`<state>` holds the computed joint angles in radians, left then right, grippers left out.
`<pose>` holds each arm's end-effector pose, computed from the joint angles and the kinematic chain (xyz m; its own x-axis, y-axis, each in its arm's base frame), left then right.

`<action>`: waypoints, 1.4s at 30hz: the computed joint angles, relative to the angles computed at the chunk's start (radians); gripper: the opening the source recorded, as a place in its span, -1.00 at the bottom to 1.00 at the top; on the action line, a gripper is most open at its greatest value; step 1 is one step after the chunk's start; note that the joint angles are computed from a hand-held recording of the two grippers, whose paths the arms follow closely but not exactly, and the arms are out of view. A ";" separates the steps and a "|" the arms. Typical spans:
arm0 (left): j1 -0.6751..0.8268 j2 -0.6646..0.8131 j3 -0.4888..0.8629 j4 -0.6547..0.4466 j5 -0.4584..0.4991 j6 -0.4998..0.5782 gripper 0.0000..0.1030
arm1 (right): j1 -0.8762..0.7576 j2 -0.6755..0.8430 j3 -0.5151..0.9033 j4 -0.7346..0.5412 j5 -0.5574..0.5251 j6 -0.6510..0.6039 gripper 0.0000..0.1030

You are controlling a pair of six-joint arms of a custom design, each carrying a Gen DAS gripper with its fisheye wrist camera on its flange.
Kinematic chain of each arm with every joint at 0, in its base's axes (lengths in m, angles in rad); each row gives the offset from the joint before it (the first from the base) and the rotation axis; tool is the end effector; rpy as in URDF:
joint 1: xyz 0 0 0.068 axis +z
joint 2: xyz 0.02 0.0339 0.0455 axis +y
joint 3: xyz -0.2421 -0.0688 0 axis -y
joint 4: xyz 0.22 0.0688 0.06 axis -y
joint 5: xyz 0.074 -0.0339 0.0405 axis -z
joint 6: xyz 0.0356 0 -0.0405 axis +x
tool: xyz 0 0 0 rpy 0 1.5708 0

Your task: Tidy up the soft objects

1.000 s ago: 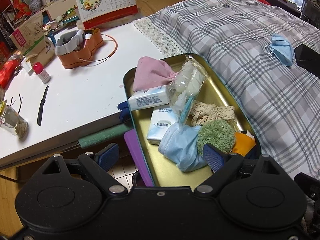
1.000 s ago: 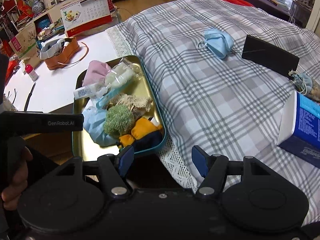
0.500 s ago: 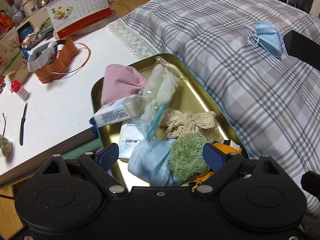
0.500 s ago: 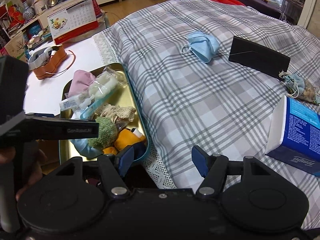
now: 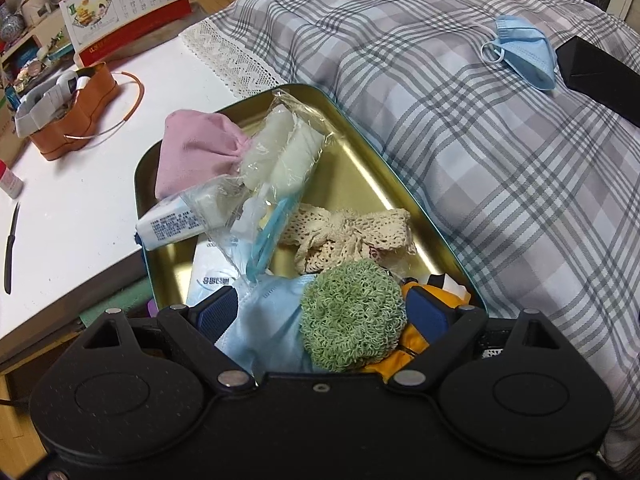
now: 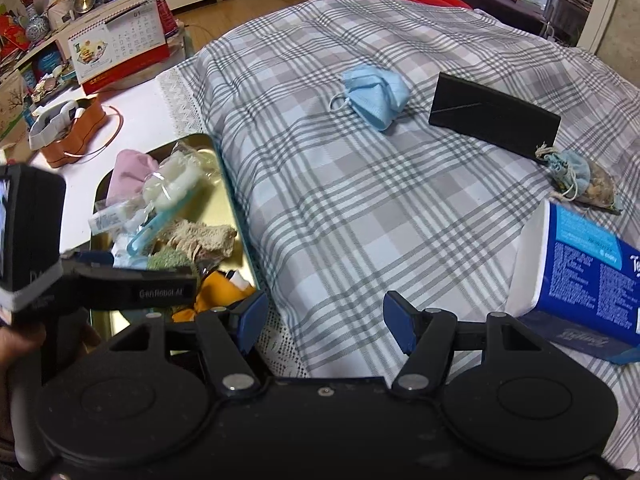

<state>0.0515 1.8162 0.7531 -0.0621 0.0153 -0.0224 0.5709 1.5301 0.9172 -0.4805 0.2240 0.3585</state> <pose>0.2851 0.0141 0.0864 -0.8999 -0.0688 -0.4306 -0.0651 0.9976 -0.0235 0.2353 0.1417 0.1814 -0.8546 -0.1423 -0.4995 -0.1508 0.9883 -0.0235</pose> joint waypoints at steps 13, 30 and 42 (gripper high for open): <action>-0.022 0.044 0.037 -0.027 0.022 -0.010 0.72 | -0.090 0.020 0.082 -0.012 0.009 -0.053 0.23; -0.072 0.077 0.060 -0.041 0.007 -0.016 0.72 | -0.182 0.033 0.075 0.018 -0.019 -0.081 0.23; -0.095 0.092 0.078 -0.053 -0.010 -0.019 0.72 | -0.247 0.071 0.091 0.045 -0.038 -0.102 0.23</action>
<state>-0.0434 1.9078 0.8306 -0.1151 0.0057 -0.0413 0.3239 1.6015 1.0085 -0.4353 0.1861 0.2569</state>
